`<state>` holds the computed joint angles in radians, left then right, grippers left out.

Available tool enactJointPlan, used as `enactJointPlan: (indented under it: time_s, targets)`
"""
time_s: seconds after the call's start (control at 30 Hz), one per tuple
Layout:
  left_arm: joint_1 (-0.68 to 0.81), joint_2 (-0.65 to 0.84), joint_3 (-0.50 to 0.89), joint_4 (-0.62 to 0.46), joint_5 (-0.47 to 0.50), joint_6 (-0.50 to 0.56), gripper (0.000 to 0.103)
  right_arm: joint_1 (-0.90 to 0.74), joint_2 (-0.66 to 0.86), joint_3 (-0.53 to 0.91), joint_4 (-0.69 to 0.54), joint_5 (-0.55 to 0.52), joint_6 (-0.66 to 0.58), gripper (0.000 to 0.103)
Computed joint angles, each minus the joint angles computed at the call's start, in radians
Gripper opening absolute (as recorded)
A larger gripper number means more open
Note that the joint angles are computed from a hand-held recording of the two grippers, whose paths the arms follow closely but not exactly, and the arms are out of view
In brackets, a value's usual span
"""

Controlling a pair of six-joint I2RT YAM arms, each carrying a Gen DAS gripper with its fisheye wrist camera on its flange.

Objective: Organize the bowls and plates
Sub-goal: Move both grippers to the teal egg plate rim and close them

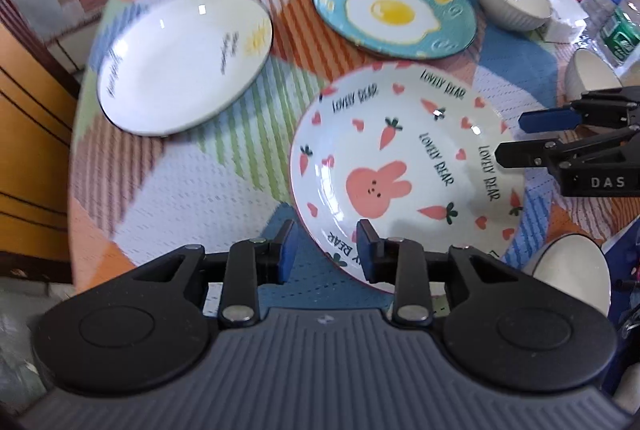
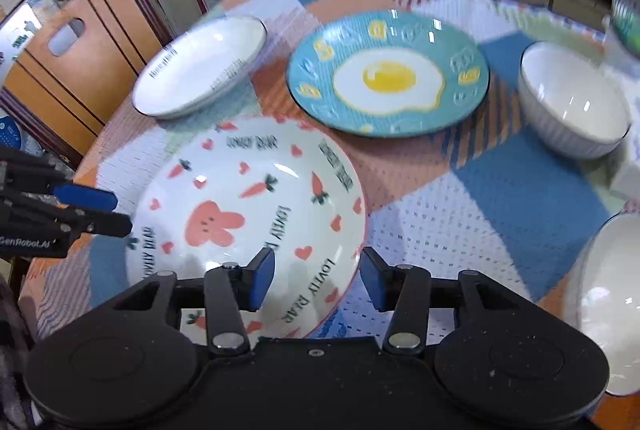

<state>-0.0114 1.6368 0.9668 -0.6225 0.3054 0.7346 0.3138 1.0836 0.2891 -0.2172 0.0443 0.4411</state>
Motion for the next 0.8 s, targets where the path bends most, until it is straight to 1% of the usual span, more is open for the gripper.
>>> enactJointPlan:
  time_s: [0.07,0.17,0.2,0.23,0.4,0.5,0.6,0.67,0.73,0.8]
  targets:
    - [0.006,-0.060,-0.020,0.001,0.005,0.021,0.032,0.038,-0.089,0.016,-0.085,0.040,0.025,0.060]
    - [0.010,-0.156,-0.063,0.029,-0.010,0.058,0.035,0.085,-0.209,0.044,-0.192,0.081,0.049,0.062]
    - [0.016,-0.182,-0.073,0.031,-0.013,0.068,0.039,0.099,-0.244,0.051,-0.221,0.090,0.056,0.062]
    - [0.021,-0.198,-0.073,0.021,-0.016,0.077,0.041,0.120,-0.272,0.057,-0.245,0.111,0.072,0.062]
    - [0.046,-0.238,-0.042,-0.056,-0.009,0.106,0.042,0.239,-0.377,0.099,-0.362,0.232,0.162,0.064]
    - [0.064,-0.246,-0.001,-0.122,0.016,0.118,0.050,0.307,-0.421,0.130,-0.423,0.293,0.202,0.069]
    - [0.064,-0.237,0.054,-0.186,0.025,0.126,0.053,0.393,-0.466,0.156,-0.491,0.381,0.228,0.069]
    - [0.063,-0.238,0.084,-0.209,0.021,0.132,0.056,0.446,-0.493,0.172,-0.541,0.447,0.265,0.069]
    - [0.063,-0.235,0.119,-0.236,0.020,0.145,0.062,0.475,-0.529,0.185,-0.581,0.481,0.283,0.071]
    - [0.058,-0.230,0.154,-0.262,0.026,0.152,0.064,0.490,-0.552,0.200,-0.611,0.506,0.291,0.073]
